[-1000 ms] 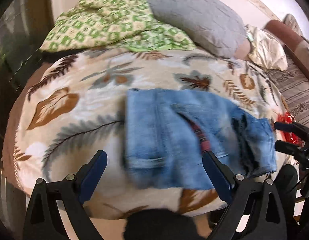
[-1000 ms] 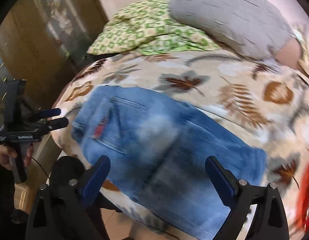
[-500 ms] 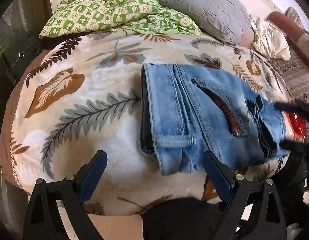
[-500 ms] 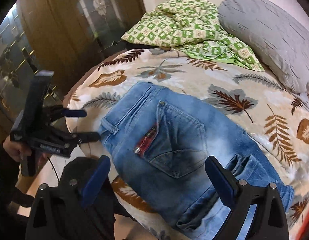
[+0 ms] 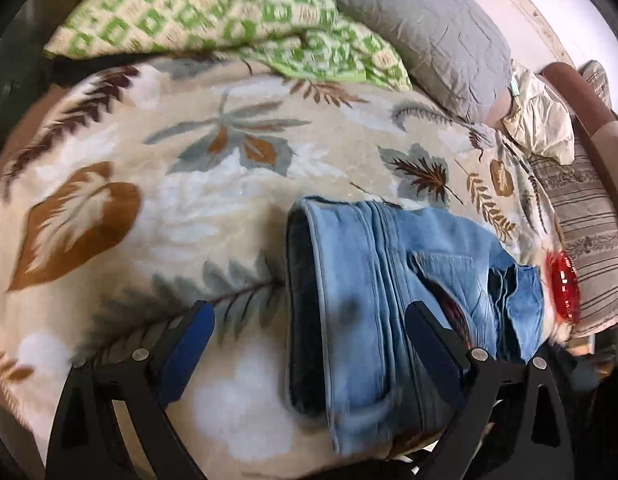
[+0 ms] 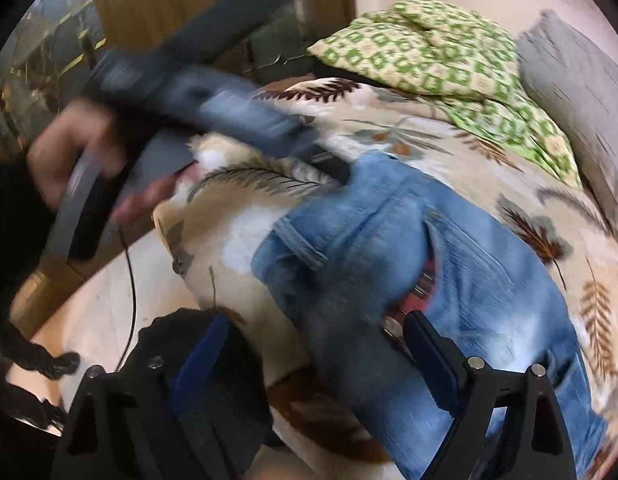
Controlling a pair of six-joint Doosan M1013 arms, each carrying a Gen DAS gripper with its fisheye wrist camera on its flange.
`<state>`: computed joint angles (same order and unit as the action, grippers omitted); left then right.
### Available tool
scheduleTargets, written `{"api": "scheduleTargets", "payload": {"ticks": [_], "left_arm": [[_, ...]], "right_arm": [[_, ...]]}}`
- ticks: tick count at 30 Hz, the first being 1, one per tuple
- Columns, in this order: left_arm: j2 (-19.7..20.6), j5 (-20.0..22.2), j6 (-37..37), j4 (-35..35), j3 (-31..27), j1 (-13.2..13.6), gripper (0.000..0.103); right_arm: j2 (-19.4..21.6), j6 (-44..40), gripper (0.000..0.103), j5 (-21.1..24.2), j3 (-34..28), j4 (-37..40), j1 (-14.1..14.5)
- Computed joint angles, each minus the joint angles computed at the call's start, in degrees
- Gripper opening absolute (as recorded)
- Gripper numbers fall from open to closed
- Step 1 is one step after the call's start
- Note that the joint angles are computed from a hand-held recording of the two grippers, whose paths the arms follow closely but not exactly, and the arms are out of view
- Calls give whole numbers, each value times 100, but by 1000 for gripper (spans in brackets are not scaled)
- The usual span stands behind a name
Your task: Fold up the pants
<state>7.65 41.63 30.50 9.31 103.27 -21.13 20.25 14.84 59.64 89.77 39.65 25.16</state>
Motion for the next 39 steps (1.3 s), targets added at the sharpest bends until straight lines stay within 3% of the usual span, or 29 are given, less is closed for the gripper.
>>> {"api": "scheduleTargets", "payload": {"ticks": [4,7,8,9,10,11,15,21,26,29,34,39], "left_arm": [[355,-14,1122,-882,-193,324,96],[569,-91,1707,-1439,-237,470,94],[599,-139,1738,-1328,-245,448,70],[629,-135,2051,-1410,-279,453,28],[636,-232,2400,-1791,-276,476,16],[641,-211,2483,-1873,-319,470,15],[611,8,2523,-1526,-548,316,13],[471,91,2245,-968,-916,-80,13],[599,188,2549,-904,-1489,-475,13],[950,244,3125,-1394,-2030,-612,13],[1803,518,4119,-2547,-2998,-736,13],[2689,1087,4305,-3308,-3820,-779,14]], "right_arm": [[64,63,91,-344,57,-286,287],[92,67,91,-1122,228,-537,527],[84,2,80,-1454,309,-534,579],[130,44,69,-1583,311,-563,614],[166,72,62,-1520,279,-537,613],[191,-8,45,-1389,248,-334,580],[3,-435,22,-1396,402,163,455],[-200,-541,19,-692,333,943,-110],[-333,-450,18,-1,354,1754,-862],[-316,-39,18,316,350,2087,-1390],[-112,897,17,448,302,2060,-2084],[225,1899,17,380,111,1530,-2376]]}}
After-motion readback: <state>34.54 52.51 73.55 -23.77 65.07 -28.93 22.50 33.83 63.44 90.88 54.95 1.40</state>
